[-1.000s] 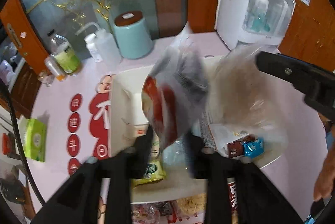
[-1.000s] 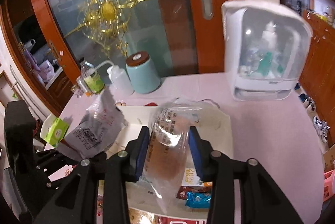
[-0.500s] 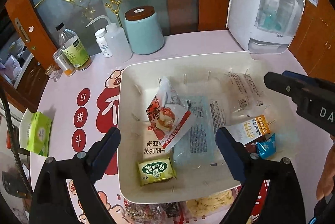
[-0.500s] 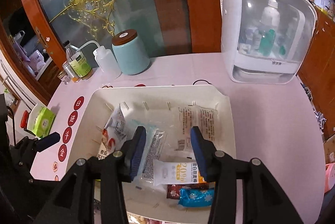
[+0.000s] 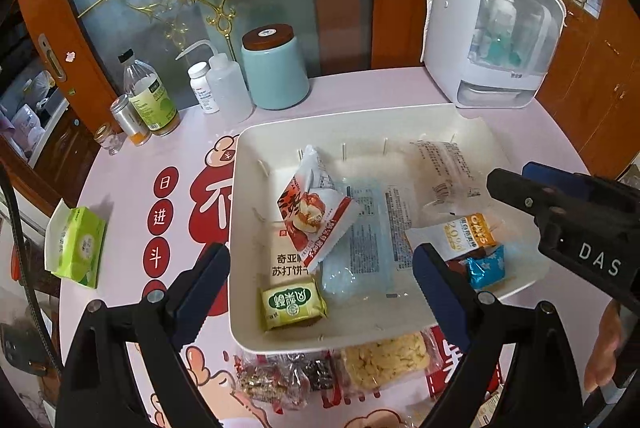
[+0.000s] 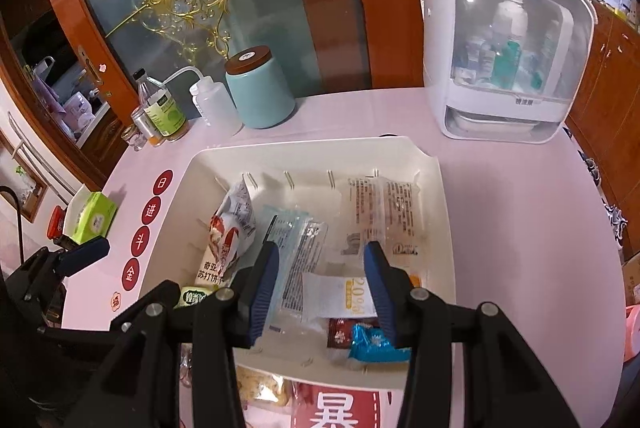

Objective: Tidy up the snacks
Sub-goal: 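Move both open tools from the tray to the remaining snacks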

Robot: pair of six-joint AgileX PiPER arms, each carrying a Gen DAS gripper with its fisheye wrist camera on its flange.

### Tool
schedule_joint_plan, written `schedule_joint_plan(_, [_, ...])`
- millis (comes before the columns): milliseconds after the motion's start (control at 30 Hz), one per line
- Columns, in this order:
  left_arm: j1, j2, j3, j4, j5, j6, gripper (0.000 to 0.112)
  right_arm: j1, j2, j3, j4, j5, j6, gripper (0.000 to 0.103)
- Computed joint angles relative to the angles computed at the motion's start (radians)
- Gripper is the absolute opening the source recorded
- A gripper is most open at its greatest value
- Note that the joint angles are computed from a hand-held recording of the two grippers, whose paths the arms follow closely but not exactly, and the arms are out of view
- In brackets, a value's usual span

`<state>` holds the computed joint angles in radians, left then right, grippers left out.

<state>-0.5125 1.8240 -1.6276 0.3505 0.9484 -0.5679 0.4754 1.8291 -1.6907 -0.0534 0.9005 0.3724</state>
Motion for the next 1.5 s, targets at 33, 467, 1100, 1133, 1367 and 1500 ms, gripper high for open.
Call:
schedule_joint_plan(33, [-0.005, -0.011, 0.009, 0.003, 0.000, -0.006, 0.092, 0.002, -0.012, 0.010, 0.001, -0.003, 0.002, 0.045])
schedule_joint_plan(467, [-0.138, -0.260, 0.164, 0.072, 0.020, -0.148, 0.092, 0.062, -0.286, 0.236, -0.034, -0.046, 0.059, 0.046])
schedule_joint_plan(1100, [-0.464, -0.406, 0.349, 0.244, 0.091, -0.473, 0.092, 0.177, -0.764, 0.681, -0.234, -0.017, 0.242, 0.055])
schedule_joint_plan(1133, [-0.476, -0.400, 0.359, 0.242, 0.089, -0.479, 0.092, 0.168, -0.778, 0.701, -0.223, -0.015, 0.234, 0.055])
schedule_joint_plan(1367, [-0.550, -0.343, 0.428, 0.235, 0.039, -0.464, 0.092, 0.169, -0.856, 0.890, -0.178, -0.017, 0.250, 0.055])
schedule_joint_plan(1500, [-0.554, -0.311, 0.480, 0.198, -0.034, -0.365, 0.092, 0.172, -0.877, 0.981, -0.135, -0.037, 0.256, 0.055])
